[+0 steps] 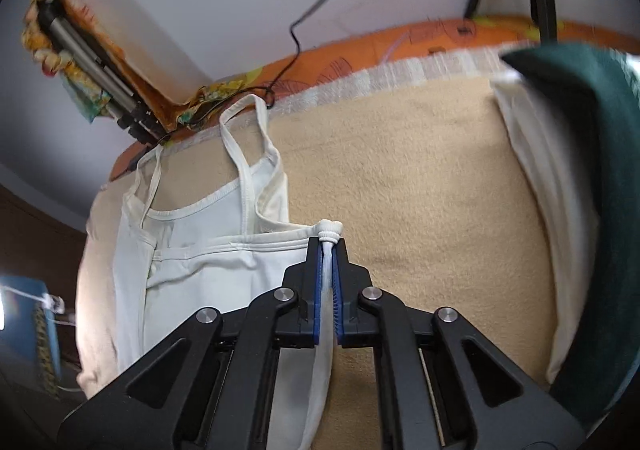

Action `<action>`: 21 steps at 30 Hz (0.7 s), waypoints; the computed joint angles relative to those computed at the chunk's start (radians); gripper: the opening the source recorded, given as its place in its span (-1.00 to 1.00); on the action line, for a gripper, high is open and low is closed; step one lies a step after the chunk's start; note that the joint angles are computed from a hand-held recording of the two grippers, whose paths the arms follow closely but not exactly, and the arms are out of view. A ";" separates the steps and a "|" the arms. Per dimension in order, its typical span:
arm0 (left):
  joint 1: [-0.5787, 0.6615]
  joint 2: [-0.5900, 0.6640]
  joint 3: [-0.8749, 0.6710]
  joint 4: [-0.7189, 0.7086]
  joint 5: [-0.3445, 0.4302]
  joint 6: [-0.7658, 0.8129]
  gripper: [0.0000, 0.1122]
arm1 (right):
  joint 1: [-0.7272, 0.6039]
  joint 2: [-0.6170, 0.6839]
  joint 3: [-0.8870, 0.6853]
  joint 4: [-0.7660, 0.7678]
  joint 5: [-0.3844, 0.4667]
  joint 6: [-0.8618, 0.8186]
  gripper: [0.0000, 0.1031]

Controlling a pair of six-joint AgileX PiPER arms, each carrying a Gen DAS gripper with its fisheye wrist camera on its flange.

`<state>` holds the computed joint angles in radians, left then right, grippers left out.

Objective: Fold small clothes

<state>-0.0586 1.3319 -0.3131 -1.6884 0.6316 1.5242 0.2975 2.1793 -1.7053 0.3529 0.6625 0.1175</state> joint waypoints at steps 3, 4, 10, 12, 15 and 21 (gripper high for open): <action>0.052 0.002 0.022 0.009 0.028 0.011 -0.94 | 0.037 -0.011 -0.065 -0.113 0.063 0.095 -0.90; 0.073 0.007 0.029 0.012 0.040 0.015 -0.94 | 0.053 -0.012 -0.089 -0.150 0.083 0.119 -0.90; 0.227 -0.028 0.061 0.106 0.104 -0.028 -0.94 | 0.158 0.056 -0.290 -0.291 0.212 0.200 -0.90; 0.258 -0.061 0.079 0.126 0.103 -0.032 -0.94 | 0.183 0.095 -0.357 -0.298 0.241 0.208 -0.90; 0.292 -0.095 0.089 0.154 0.097 -0.042 -0.94 | 0.220 0.177 -0.484 -0.310 0.296 0.218 -0.90; 0.409 -0.018 0.089 0.224 0.178 -0.003 -0.75 | 0.251 0.355 -0.747 -0.240 0.412 0.178 -0.89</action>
